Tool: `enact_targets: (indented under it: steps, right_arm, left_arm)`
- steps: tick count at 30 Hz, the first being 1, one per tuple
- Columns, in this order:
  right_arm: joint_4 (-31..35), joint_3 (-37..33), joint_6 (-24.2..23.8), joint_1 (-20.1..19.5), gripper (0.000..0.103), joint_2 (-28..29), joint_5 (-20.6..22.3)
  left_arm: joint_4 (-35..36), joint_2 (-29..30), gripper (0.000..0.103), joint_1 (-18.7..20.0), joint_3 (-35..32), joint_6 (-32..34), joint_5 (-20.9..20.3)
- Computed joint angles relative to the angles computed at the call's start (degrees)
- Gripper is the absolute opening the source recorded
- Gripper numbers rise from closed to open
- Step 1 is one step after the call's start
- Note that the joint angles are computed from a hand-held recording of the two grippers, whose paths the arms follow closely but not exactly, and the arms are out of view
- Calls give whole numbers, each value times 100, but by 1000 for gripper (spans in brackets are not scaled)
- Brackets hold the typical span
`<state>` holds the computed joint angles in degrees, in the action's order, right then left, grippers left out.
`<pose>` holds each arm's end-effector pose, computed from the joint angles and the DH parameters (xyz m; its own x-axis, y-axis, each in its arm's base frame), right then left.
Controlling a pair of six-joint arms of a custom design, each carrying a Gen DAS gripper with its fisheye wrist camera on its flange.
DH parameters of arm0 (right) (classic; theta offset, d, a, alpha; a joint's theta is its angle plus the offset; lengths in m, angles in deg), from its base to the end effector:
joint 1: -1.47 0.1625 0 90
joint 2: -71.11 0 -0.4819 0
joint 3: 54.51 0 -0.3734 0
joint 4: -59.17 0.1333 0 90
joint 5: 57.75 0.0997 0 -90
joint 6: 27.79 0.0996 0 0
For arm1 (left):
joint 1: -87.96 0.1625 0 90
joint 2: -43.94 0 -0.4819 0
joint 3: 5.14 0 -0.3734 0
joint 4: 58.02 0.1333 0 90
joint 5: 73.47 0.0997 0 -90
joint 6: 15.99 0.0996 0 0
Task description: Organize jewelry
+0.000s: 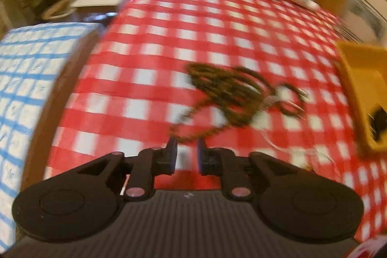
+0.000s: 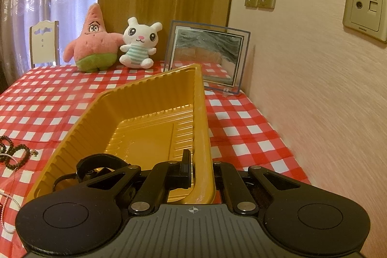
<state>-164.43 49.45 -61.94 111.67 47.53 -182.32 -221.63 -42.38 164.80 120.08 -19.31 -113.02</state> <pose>0.2894 -0.5642 0.0179 -0.6533 -0.1978 0.7308 -0.6930 0.5448 -0.4721 0.1045 -0.4759 0.4136 -0.7296 -0.3284 -0.5998 0.1451 0.7827 -0.6052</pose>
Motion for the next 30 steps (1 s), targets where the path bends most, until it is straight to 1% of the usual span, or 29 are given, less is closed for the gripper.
enact_targets:
  steps: [3,5,7,12,13,15,17,20,21,23,25,27,30]
  right_arm:
    - [-4,3,10,6,5,3,-7]
    - [-2,3,0,6,5,2,-3]
    - [3,8,1,6,5,0,-6]
    - [5,28,2,16,5,-2,-11]
    - [9,29,4,18,5,-1,-12]
    - [11,43,19,16,5,-5,-8]
    - [1,41,13,17,5,-2,-8]
    - [-8,46,12,16,5,1,-4]
    - [-15,48,8,18,5,4,-3]
    - [-28,54,-5,18,5,5,2]
    - [-62,74,-13,20,5,12,13]
    - [-66,78,-18,19,5,11,14]
    - [-79,88,-24,29,5,15,12]
  left_arm:
    - [-19,112,17,-139,119,320,-436]
    - [-196,253,18,-176,215,675,-793]
    - [-233,402,19,-199,254,856,-1118]
    - [-298,701,21,-255,291,859,-1426]
    - [-346,744,23,-302,322,830,-1387]
    - [-425,803,32,-397,386,841,-1265]
    - [-450,821,36,-492,475,916,-1165]
    - [-513,891,35,-597,612,1157,-847]
    - [-614,930,33,-645,690,1232,-703]
    - [-955,988,33,-714,862,1448,-537]
    - [-1104,983,26,-714,927,1496,-543]
    - [-1135,975,9,-680,912,1561,-627]
    - [-988,931,8,-608,818,1507,-789]
